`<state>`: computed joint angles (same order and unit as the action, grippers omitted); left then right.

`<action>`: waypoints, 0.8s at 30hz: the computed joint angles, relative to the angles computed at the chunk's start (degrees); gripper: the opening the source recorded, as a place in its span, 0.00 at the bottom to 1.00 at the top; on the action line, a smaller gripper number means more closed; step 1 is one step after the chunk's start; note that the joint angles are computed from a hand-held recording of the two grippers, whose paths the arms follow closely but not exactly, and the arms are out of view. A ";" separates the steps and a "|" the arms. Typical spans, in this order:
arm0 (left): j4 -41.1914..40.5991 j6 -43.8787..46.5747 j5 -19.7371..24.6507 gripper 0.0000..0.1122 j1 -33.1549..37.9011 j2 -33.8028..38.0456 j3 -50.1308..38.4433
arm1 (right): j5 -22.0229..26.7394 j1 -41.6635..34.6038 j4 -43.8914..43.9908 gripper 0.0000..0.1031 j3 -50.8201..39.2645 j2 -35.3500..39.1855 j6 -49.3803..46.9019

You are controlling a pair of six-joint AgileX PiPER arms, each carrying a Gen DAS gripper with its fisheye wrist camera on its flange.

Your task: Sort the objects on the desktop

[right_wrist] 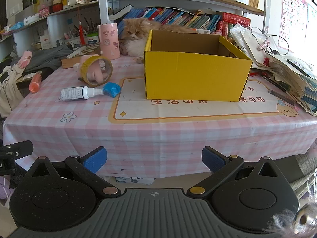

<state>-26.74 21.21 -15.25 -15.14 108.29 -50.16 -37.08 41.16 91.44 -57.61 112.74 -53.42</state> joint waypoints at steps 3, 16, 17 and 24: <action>-1.69 1.41 0.38 0.91 -0.15 0.05 -0.29 | 0.04 0.00 -0.14 1.00 0.07 -0.04 0.13; -2.40 2.18 1.13 0.91 -0.42 -0.53 -0.52 | -0.18 0.08 -0.28 1.00 0.21 -0.13 0.22; -2.00 1.82 1.13 0.91 -0.44 -0.60 -0.48 | -0.24 0.08 -0.18 1.00 -0.12 0.13 0.09; -2.28 1.97 0.95 0.91 -0.69 -0.67 -0.32 | -0.26 0.11 -0.46 1.00 0.56 -0.54 0.25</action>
<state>-29.02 23.17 -14.30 -15.82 107.62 -50.48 -37.34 41.27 90.98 -57.05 112.21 -53.17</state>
